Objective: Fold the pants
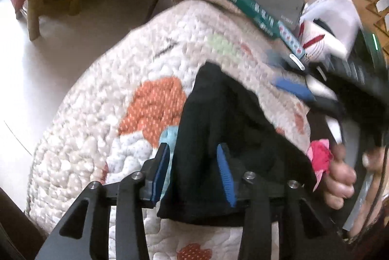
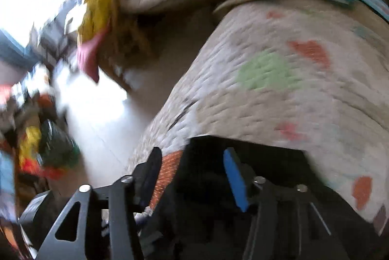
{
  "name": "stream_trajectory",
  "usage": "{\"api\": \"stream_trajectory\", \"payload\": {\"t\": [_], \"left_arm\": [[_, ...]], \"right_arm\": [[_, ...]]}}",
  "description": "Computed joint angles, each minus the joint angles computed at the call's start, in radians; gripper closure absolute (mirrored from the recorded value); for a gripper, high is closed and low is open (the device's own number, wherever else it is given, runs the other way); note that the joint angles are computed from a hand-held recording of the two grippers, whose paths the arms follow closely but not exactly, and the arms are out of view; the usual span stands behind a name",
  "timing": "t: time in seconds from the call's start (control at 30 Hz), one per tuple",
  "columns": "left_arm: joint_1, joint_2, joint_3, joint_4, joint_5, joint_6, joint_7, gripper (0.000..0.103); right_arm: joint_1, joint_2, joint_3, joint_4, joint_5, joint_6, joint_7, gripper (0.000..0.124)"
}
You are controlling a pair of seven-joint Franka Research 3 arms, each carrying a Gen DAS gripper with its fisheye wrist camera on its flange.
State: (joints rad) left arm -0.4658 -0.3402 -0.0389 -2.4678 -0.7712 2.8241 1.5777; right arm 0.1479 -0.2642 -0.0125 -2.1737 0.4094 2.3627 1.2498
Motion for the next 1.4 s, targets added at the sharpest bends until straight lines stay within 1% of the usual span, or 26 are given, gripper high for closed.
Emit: {"api": "stream_trajectory", "payload": {"t": [0.03, 0.07, 0.17, 0.2, 0.23, 0.27, 0.3, 0.37, 0.4, 0.43, 0.47, 0.5, 0.53, 0.6, 0.63, 0.67, 0.73, 0.8, 0.87, 0.93, 1.0, 1.07, 1.13, 1.23, 1.33, 1.4], "left_arm": [[0.003, -0.009, 0.004, -0.007, 0.004, 0.006, 0.013, 0.063], [0.011, -0.011, -0.008, -0.009, 0.027, 0.016, 0.005, 0.063], [0.043, -0.005, -0.062, -0.004, 0.172, 0.02, -0.055, 0.062], [0.055, 0.02, -0.074, 0.022, 0.225, 0.013, -0.077, 0.062], [0.075, 0.023, -0.102, 0.023, 0.298, 0.011, -0.112, 0.06], [0.086, 0.03, -0.13, 0.028, 0.356, 0.012, -0.156, 0.054], [0.094, 0.038, -0.142, 0.033, 0.417, 0.005, -0.175, 0.049], [0.115, 0.063, -0.163, 0.054, 0.52, -0.012, -0.234, 0.049], [0.123, 0.069, -0.173, 0.058, 0.562, -0.017, -0.269, 0.049], [0.112, 0.067, -0.159, 0.058, 0.565, -0.022, -0.27, 0.049], [0.092, 0.063, -0.137, 0.06, 0.546, -0.029, -0.257, 0.049], [0.07, 0.054, -0.112, 0.06, 0.514, -0.031, -0.231, 0.049], [0.046, 0.041, -0.091, 0.062, 0.479, -0.032, -0.201, 0.049], [0.003, 0.029, -0.065, 0.083, 0.428, -0.025, -0.133, 0.049], [-0.015, 0.036, -0.059, 0.109, 0.415, -0.028, -0.097, 0.049], [-0.036, 0.046, -0.053, 0.141, 0.397, -0.042, -0.047, 0.048], [-0.07, 0.096, -0.052, 0.231, 0.349, -0.085, 0.056, 0.046], [-0.084, 0.164, -0.069, 0.328, 0.299, -0.133, 0.124, 0.046], [-0.092, 0.26, -0.089, 0.465, 0.237, -0.227, 0.191, 0.045], [-0.086, 0.374, -0.124, 0.613, 0.214, -0.317, 0.207, 0.044], [-0.078, 0.461, -0.162, 0.72, 0.222, -0.376, 0.198, 0.044], [-0.082, 0.555, -0.203, 0.83, 0.266, -0.418, 0.188, 0.044], [-0.097, 0.642, -0.234, 0.935, 0.347, -0.459, 0.171, 0.043], [-0.117, 0.769, -0.276, 1.091, 0.442, -0.553, 0.161, 0.043], [-0.131, 0.859, -0.311, 1.201, 0.523, -0.624, 0.164, 0.044], [-0.152, 0.921, -0.321, 1.285, 0.595, -0.678, 0.153, 0.044]], "right_arm": [[-0.019, -0.046, -0.018, -0.029, 0.005, 0.015, 0.009, 0.063], [-0.046, -0.092, -0.028, -0.061, -0.015, 0.025, 0.027, 0.063], [-0.113, -0.207, -0.036, -0.164, -0.087, 0.039, 0.068, 0.063], [-0.128, -0.241, -0.044, -0.199, -0.097, 0.025, 0.073, 0.063], [-0.139, -0.273, -0.048, -0.242, -0.103, 0.014, 0.077, 0.063], [-0.148, -0.299, -0.045, -0.278, -0.112, 0.012, 0.081, 0.063], [-0.158, -0.332, -0.034, -0.331, -0.126, 0.021, 0.088, 0.063], [-0.164, -0.363, -0.008, -0.407, -0.153, 0.049, 0.098, 0.064], [-0.182, -0.366, 0.029, -0.438, -0.199, 0.067, 0.122, 0.064], [-0.207, -0.367, 0.067, -0.469, -0.258, 0.097, 0.147, 0.064], [-0.199, -0.386, 0.071, -0.502, -0.277, 0.156, 0.144, 0.064], [-0.2, -0.413, 0.07, -0.516, -0.296, 0.163, 0.144, 0.064], [-0.193, -0.451, 0.05, -0.526, -0.29, 0.149, 0.142, 0.064], [-0.163, -0.529, -0.024, -0.551, -0.228, 0.162, 0.115, 0.064], [-0.175, -0.592, -0.056, -0.57, -0.197, 0.176, 0.116, 0.063], [-0.205, -0.63, -0.071, -0.581, -0.185, 0.184, 0.124, 0.062], [-0.272, -0.69, -0.083, -0.608, -0.171, 0.203, 0.149, 0.062], [-0.345, -0.731, -0.096, -0.637, -0.158, 0.222, 0.185, 0.062], [-0.408, -0.754, -0.119, -0.662, -0.136, 0.224, 0.23, 0.062], [-0.451, -0.75, -0.133, -0.674, -0.114, 0.216, 0.273, 0.062], [-0.456, -0.713, -0.143, -0.661, -0.094, 0.221, 0.292, 0.062], [-0.449, -0.688, -0.162, -0.66, -0.066, 0.222, 0.303, 0.062], [-0.453, -0.668, -0.167, -0.664, -0.052, 0.216, 0.313, 0.062], [-0.459, -0.663, -0.172, -0.685, -0.042, 0.238, 0.309, 0.062], [-0.469, -0.667, -0.149, -0.693, -0.049, 0.253, 0.31, 0.061], [-0.464, -0.655, -0.143, -0.702, -0.048, 0.28, 0.311, 0.061]]}}
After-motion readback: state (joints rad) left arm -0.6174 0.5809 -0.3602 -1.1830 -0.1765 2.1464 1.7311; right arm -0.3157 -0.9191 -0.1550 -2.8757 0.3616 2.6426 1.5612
